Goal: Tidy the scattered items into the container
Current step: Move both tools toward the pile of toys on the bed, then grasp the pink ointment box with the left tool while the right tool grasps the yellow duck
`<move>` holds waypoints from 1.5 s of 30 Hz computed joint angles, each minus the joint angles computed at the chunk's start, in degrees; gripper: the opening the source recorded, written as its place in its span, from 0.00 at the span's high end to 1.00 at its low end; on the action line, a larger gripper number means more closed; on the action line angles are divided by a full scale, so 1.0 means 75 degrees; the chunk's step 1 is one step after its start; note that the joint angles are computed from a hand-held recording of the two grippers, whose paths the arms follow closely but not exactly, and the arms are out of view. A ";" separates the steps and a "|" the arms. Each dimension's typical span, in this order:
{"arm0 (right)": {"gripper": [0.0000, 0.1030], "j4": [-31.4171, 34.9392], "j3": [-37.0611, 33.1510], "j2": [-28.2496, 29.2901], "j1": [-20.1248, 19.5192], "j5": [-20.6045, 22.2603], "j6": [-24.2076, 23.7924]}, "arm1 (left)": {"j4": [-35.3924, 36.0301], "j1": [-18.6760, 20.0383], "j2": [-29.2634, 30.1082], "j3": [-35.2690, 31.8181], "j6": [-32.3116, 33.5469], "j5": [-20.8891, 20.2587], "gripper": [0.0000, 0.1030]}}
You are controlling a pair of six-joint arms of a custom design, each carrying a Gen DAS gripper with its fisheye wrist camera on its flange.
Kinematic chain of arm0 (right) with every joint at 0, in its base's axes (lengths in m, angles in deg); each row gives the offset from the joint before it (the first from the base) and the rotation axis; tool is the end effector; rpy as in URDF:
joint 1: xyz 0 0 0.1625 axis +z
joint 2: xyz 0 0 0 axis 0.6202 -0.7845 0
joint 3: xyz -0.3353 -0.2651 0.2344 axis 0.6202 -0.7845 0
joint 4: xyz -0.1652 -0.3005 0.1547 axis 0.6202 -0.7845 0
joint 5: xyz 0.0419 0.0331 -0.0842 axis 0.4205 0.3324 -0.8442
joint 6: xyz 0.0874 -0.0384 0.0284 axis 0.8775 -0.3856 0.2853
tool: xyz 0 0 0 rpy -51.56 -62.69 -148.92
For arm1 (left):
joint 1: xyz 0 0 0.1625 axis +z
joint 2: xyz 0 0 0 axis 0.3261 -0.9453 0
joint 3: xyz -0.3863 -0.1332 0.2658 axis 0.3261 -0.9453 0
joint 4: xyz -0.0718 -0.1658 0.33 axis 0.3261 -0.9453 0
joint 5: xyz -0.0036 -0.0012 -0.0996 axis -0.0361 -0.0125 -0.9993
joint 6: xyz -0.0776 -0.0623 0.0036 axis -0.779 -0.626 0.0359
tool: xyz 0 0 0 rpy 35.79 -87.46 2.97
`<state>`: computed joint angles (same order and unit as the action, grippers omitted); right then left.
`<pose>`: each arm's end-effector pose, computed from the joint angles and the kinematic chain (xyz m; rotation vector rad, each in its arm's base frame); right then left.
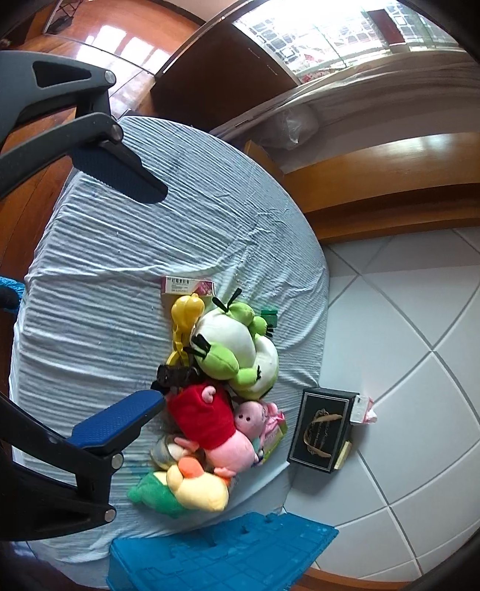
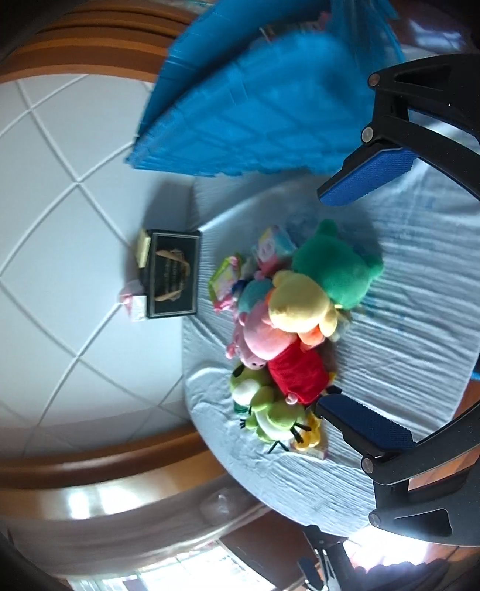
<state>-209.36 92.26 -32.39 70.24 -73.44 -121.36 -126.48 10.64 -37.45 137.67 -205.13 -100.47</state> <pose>0.3112 -0.5919 0.3538 1.2099 -2.4592 0.5883 -0.2992 -0.4229 0.3319 -0.2993 1.9169 -1.0185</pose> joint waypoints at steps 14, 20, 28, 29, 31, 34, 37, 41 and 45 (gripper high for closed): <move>0.00 -0.0094 -0.0021 0.1719 0.0229 -0.1794 0.2183 | -0.6565 0.3257 -0.0271 0.1546 0.6648 -0.0577 0.25; 0.04 -0.0231 -0.0264 0.2029 0.0038 -0.2398 0.2112 | -0.7299 0.3732 0.0105 0.1473 0.7077 -0.0594 0.34; 0.29 0.0307 -0.0113 0.2209 0.0138 -0.1574 0.1846 | -0.8116 0.3874 0.0316 0.1657 0.7412 -0.0532 0.35; 0.29 0.0329 -0.0080 0.2230 0.0187 -0.1398 0.1718 | -0.8284 0.3884 0.0285 0.1715 0.7455 -0.0591 0.35; 0.30 0.0516 -0.0098 0.2303 0.0275 -0.1061 0.1565 | -0.8335 0.3835 0.0259 0.1795 0.7438 -0.0591 0.36; 0.39 0.0747 -0.0100 0.2435 0.0403 -0.0672 0.1249 | -0.8148 0.3640 0.0171 0.1951 0.6982 -0.0505 0.70; 0.39 0.0871 -0.0174 0.2608 0.0482 -0.0392 0.1083 | -0.7288 0.3423 -0.0007 0.2050 0.5943 -0.0372 0.72; 0.39 0.0974 -0.0266 0.2874 0.0598 -0.0313 0.1272 | -0.6765 0.3144 -0.0298 0.2295 0.5276 -0.0234 0.73; 0.48 0.0871 -0.0241 0.3129 0.0869 0.0016 0.1252 | -0.6610 0.3049 -0.0640 0.2325 0.5366 0.0032 0.73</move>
